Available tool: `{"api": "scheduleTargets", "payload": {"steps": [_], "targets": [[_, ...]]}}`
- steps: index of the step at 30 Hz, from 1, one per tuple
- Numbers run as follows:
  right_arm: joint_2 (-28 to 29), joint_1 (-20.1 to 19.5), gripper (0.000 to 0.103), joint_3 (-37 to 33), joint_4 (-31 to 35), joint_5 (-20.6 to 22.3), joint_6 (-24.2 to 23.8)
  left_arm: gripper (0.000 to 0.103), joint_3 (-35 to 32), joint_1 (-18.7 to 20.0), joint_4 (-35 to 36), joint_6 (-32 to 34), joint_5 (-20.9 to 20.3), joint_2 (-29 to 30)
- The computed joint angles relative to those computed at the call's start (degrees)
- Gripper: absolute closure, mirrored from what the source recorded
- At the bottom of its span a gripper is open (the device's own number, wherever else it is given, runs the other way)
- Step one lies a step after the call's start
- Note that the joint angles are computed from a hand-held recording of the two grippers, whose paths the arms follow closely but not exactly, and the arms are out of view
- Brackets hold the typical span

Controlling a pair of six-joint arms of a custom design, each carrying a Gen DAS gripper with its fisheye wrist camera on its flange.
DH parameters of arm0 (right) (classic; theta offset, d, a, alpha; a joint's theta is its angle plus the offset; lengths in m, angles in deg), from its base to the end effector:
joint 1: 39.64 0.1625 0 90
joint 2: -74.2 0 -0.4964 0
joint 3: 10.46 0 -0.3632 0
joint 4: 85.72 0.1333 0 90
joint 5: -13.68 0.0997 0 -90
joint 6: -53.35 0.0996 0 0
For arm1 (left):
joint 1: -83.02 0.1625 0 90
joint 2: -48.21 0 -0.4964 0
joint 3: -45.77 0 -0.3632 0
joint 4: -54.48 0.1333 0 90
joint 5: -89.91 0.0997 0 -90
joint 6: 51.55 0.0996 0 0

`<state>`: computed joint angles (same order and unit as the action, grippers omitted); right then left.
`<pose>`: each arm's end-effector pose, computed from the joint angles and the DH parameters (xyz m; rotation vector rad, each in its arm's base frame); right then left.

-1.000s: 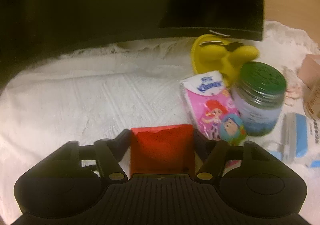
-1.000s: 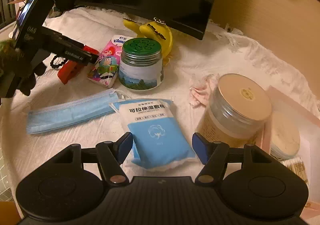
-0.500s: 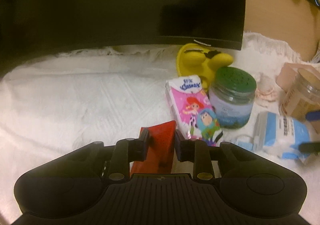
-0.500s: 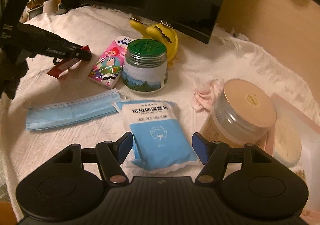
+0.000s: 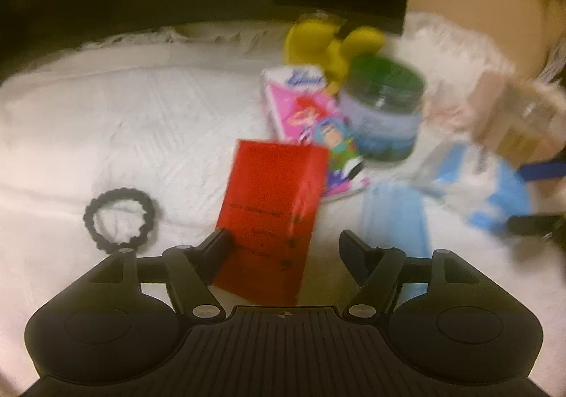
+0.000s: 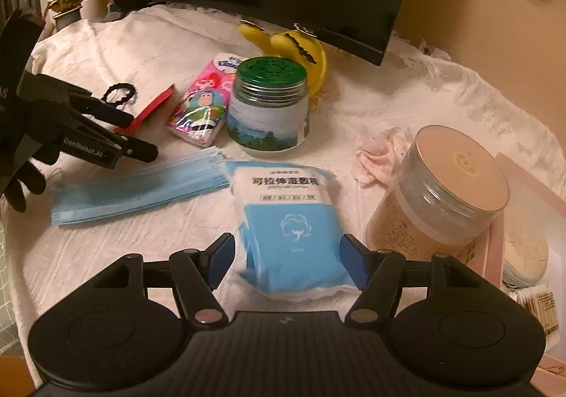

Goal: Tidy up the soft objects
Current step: 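Grasp the blue wet-cotton pack with the right tool while the left tool holds the red packet, then carry the red packet and blue pack into the pink box while both tools release them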

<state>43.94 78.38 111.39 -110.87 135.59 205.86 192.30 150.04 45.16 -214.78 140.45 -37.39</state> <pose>0.2408 -0.2809 -0.0678 1.0484 -2.3173 0.5328 0.1091 -0.2463 0.2178 0.5247 2.3175 -0.8655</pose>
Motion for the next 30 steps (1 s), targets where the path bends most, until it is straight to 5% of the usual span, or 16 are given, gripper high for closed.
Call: {"api": "scheduleTargets", "payload": {"steps": [3, 10, 15, 17, 21, 25, 30], "targets": [[-0.2, 0.3, 0.037, 0.6, -0.3, 0.1, 0.1, 0.031, 0.4, 0.1, -0.6, 1.6, 0.5, -3.8], [-0.5, 0.8, 0.037, 0.1, 0.5, 0.0, 1.2, 0.027, -6.8, 8.6, 2.0, 8.0, 4.8, 1.5], [1.1, 1.6, 0.037, -4.2, 4.9, 1.5, 2.8, 0.023, -6.2, 7.6, 2.2, 8.7, 3.9, 2.4], [2.6, 1.7, 0.037, -6.4, 5.9, 3.3, 2.7, 0.034, -5.2, 7.3, 1.9, 8.4, 4.3, 1.2], [5.7, 1.3, 0.039, -11.1, 11.7, 6.7, 5.8, 0.042, -1.5, 3.9, 0.9, 4.1, 2.0, -0.9], [5.2, 0.8, 0.053, -11.2, 14.4, 4.6, 8.8, 0.047, 0.5, 0.8, 2.4, -1.9, -0.5, -2.7], [0.4, 2.5, 0.054, -9.5, 15.0, 1.2, 10.2, 0.047, 0.5, -12.0, 11.6, -15.6, -8.5, -6.3]]}}
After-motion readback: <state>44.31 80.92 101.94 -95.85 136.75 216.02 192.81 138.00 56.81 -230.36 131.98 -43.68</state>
